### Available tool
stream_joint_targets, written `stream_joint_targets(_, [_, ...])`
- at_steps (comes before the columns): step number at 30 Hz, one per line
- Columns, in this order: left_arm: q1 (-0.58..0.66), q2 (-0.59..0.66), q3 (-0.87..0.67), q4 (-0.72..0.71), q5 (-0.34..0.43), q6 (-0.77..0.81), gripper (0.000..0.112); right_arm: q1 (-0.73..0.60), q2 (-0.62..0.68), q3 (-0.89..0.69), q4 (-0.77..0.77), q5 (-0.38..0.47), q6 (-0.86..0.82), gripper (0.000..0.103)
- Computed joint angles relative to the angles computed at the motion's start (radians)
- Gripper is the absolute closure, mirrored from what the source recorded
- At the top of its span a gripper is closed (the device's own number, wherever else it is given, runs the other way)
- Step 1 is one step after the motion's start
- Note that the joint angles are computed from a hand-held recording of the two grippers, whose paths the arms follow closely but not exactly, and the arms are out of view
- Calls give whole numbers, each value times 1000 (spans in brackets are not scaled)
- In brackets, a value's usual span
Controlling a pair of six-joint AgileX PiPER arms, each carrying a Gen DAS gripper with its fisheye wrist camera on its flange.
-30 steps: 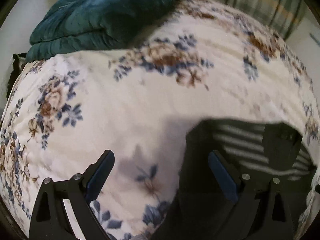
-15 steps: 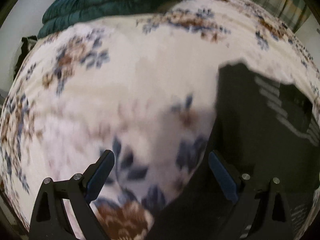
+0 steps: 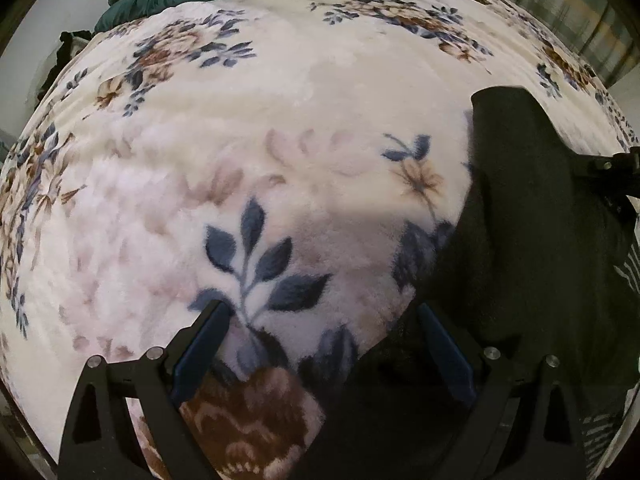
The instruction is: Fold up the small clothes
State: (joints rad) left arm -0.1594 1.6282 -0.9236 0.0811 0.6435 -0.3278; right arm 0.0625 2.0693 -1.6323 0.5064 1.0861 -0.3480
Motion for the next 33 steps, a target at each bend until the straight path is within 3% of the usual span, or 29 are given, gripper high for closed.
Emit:
stream_joint_targets(3, [8, 0, -1, -15, 2, 15, 16, -41, 10, -33, 2, 30, 35, 101])
stream_joint_targets(6, [13, 7, -16, -16, 16, 26, 16, 6, 29, -70, -135, 17, 112, 101])
stream_joint_targets(10, [14, 16, -48, -21, 46, 29, 16, 14, 65, -91, -181, 44, 196, 101])
stream_joint_targets(12, [14, 2, -75, -24, 71, 45, 16, -40, 65, -81, -117, 80, 225, 90])
stream_joint_targets(14, [9, -19, -101, -25, 81, 55, 17, -135, -21, 35, 3, 48, 196, 62])
stream_joint_targets(17, [0, -10, -174, -69, 91, 110, 17, -333, -231, 275, 131, 3, 111, 57])
stream_joint_targets(20, [-36, 104, -315, -90, 101, 162, 17, -583, -465, 468, 40, -14, 117, 41])
stream_joint_targets(23, [-80, 224, -423, -47, 108, 167, 17, -799, -558, 542, -73, 4, 115, 37])
stream_joint_targets(26, [-95, 323, -504, -22, 129, 165, 17, -978, -535, 568, -142, -2, 71, 37])
stream_joint_targets(32, [-98, 366, -541, 10, 131, 141, 15, -955, -431, 655, -153, -101, -8, 38])
stream_joint_targets(33, [-99, 369, -542, 15, 131, 141, 15, -933, -419, 677, -167, -127, 6, 44])
